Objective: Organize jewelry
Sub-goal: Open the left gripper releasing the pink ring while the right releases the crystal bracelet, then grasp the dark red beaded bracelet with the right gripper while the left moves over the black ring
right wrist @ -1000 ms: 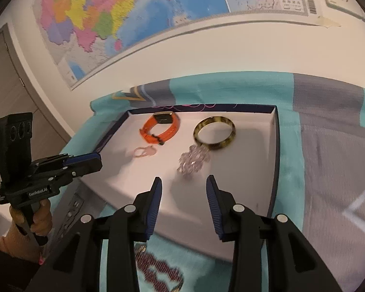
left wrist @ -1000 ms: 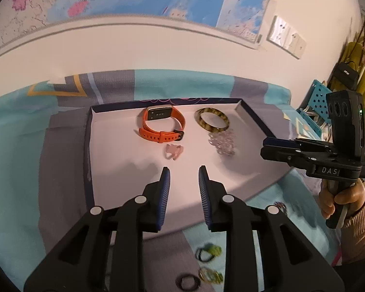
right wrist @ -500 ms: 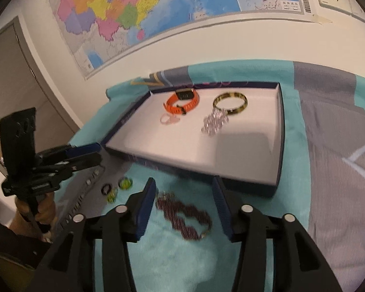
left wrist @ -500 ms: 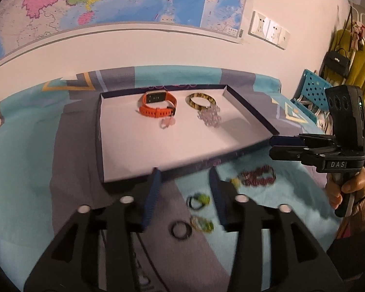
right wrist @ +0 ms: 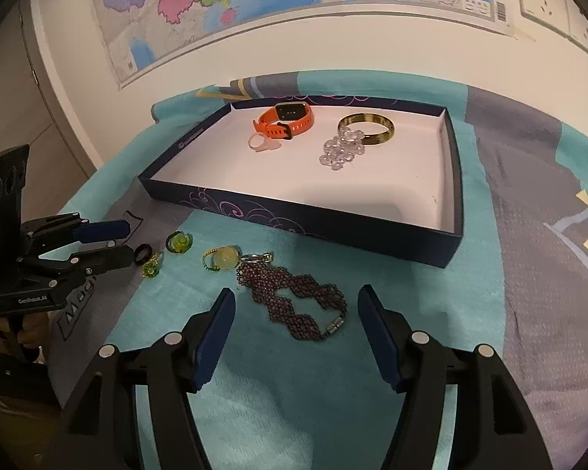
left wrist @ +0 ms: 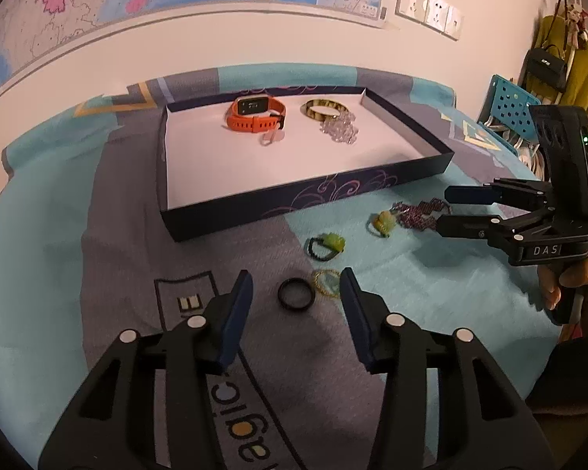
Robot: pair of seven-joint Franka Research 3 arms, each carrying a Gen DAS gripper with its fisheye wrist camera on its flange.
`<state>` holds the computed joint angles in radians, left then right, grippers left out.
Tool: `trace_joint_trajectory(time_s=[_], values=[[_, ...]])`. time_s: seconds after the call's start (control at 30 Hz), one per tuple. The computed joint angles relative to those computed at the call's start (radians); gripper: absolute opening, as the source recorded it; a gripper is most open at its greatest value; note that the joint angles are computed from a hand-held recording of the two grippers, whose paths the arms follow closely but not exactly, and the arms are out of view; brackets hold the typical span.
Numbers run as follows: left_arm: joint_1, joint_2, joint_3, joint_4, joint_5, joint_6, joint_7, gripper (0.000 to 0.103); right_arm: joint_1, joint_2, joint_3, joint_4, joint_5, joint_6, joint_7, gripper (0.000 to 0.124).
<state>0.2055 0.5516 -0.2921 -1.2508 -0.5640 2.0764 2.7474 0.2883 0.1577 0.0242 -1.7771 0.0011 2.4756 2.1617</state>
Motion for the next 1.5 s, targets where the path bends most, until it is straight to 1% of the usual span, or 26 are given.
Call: trace_joint_trajectory(time_s=[0.07,0.2,0.37,0.5,0.57,0.77,0.97,1.07,1.13,1.3,1.4,1.5], values=[[-0.006,0.007,0.005,0.008,0.011,-0.003,-0.014,0.042,0.002,0.011,0.0,0.015,-0.005,-0.008,-0.001,0.063],[-0.009,0.017,0.008,0.017,0.029,-0.01,-0.039,0.036,0.014,0.042,-0.005,0.063,-0.04,-0.062,0.006,0.061],[-0.002,0.014,0.003,0.009,0.028,-0.01,-0.035,0.036,0.034,0.061,-0.015,0.106,-0.112,-0.132,0.021,0.048],[0.002,0.014,0.002,0.005,0.023,-0.008,-0.037,0.036,0.036,0.055,-0.015,0.101,-0.128,-0.142,0.023,0.038],[0.003,0.013,0.001,0.003,0.02,-0.009,-0.036,0.036,0.032,0.049,-0.011,0.095,-0.117,-0.139,0.008,0.029],[0.002,0.009,0.001,-0.003,0.023,-0.005,-0.025,0.036,0.025,0.038,-0.004,0.083,-0.086,-0.127,-0.012,0.014],[-0.005,-0.01,0.004,-0.035,0.031,0.024,-0.002,0.035,0.013,0.012,0.003,0.046,-0.026,-0.09,-0.03,0.011],[-0.009,-0.019,0.006,-0.05,0.034,0.041,0.005,0.028,0.006,-0.004,0.007,0.02,0.009,-0.053,-0.038,0.011],[-0.011,-0.018,0.006,-0.048,0.036,0.038,0.007,0.021,0.002,-0.012,0.01,0.007,0.034,-0.03,-0.046,0.01],[-0.009,-0.026,0.005,-0.06,0.033,0.042,0.022,0.021,-0.005,-0.036,0.013,-0.025,0.071,0.011,-0.057,0.01],[-0.006,-0.023,0.005,-0.051,0.026,0.022,0.021,0.021,-0.01,-0.053,0.016,-0.048,0.097,0.031,-0.065,0.01],[-0.006,-0.029,0.007,-0.058,0.024,0.024,0.026,0.021,-0.013,-0.062,0.018,-0.06,0.104,0.033,-0.064,0.01]])
